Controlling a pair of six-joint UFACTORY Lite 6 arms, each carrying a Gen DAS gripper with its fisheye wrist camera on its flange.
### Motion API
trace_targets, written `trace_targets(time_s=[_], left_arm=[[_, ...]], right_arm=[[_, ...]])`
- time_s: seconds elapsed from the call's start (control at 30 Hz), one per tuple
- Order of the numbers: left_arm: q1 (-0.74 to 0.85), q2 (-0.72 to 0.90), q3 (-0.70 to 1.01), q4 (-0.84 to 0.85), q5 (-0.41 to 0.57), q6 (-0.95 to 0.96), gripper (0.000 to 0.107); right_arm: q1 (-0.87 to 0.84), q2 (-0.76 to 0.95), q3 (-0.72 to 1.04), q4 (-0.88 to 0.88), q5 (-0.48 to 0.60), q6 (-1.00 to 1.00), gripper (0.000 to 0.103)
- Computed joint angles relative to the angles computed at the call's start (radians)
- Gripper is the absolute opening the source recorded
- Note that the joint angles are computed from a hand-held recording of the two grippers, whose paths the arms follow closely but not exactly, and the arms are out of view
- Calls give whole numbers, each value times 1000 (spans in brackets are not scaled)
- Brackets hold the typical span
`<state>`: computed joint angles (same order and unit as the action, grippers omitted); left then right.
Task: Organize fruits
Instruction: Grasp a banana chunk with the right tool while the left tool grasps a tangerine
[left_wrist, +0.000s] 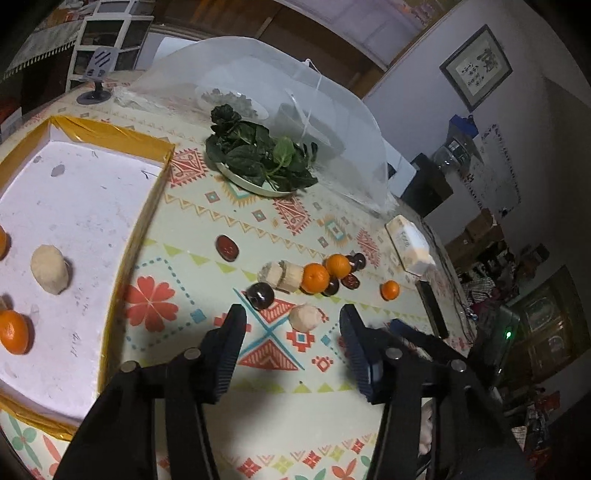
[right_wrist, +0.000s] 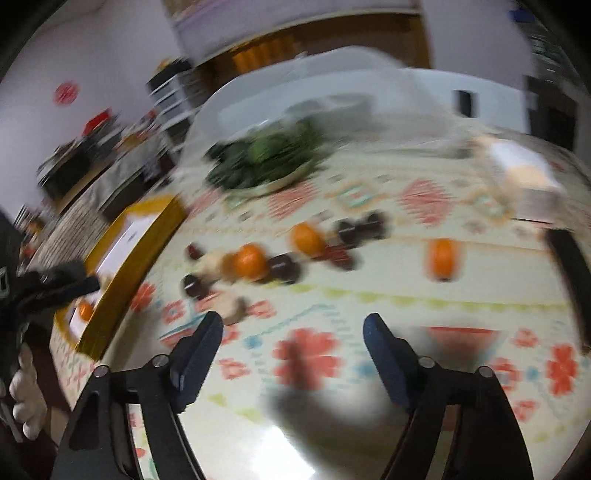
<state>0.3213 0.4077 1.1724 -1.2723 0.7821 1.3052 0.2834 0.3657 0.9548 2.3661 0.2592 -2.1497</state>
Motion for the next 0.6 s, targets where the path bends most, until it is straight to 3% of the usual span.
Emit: trace_targets(time_s=[0.27, 0.43, 0.5, 0.6], left_arm=[[-35, 58, 102, 54, -50, -54, 53], [-108, 154, 207, 116, -88, -124, 53], [-138, 187, 246, 151, -102, -161, 53], [-178, 219, 282, 173, -119, -177, 53]], right_arm=[[138, 257, 270, -29, -98, 37, 70], [135, 310, 322, -172, -107, 205, 31], [119, 288, 286, -149, -85, 186, 31], [88, 229, 196, 40, -68, -4, 31]])
